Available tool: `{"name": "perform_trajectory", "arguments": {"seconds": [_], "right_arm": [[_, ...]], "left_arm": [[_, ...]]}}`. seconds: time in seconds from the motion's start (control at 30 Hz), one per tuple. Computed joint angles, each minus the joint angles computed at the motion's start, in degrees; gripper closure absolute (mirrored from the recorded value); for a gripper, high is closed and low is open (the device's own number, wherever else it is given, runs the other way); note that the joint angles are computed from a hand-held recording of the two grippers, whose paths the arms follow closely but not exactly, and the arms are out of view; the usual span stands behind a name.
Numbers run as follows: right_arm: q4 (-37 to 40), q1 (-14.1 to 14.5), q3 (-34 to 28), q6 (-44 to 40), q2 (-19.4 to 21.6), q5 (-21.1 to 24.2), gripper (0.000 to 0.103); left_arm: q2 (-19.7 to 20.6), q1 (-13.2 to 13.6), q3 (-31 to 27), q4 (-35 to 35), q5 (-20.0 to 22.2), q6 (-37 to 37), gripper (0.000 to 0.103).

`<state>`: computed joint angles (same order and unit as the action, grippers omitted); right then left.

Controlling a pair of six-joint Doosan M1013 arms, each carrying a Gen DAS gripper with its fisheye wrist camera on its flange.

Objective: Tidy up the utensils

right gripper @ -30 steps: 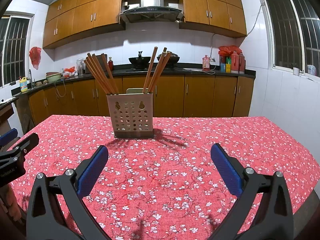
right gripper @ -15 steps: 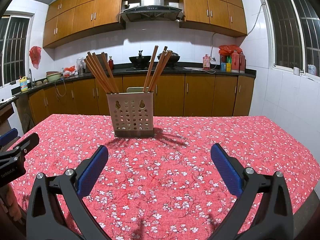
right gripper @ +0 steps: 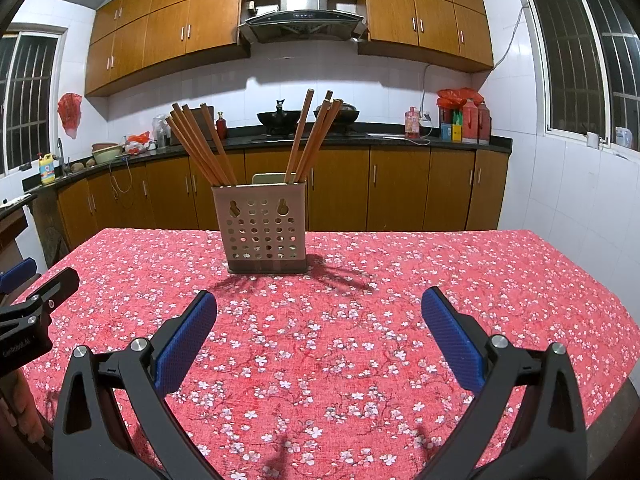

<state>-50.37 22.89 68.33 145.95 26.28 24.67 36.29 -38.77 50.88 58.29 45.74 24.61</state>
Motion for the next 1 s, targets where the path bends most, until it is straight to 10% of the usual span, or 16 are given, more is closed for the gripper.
{"name": "perform_trajectory", "arguments": {"seconds": [1.0], "right_arm": [[0.90, 0.04, 0.10, -0.09, 0.04, 0.38, 0.002]], "left_arm": [[-0.06, 0.25, 0.22, -1.04, -0.42, 0.82, 0.004]]}}
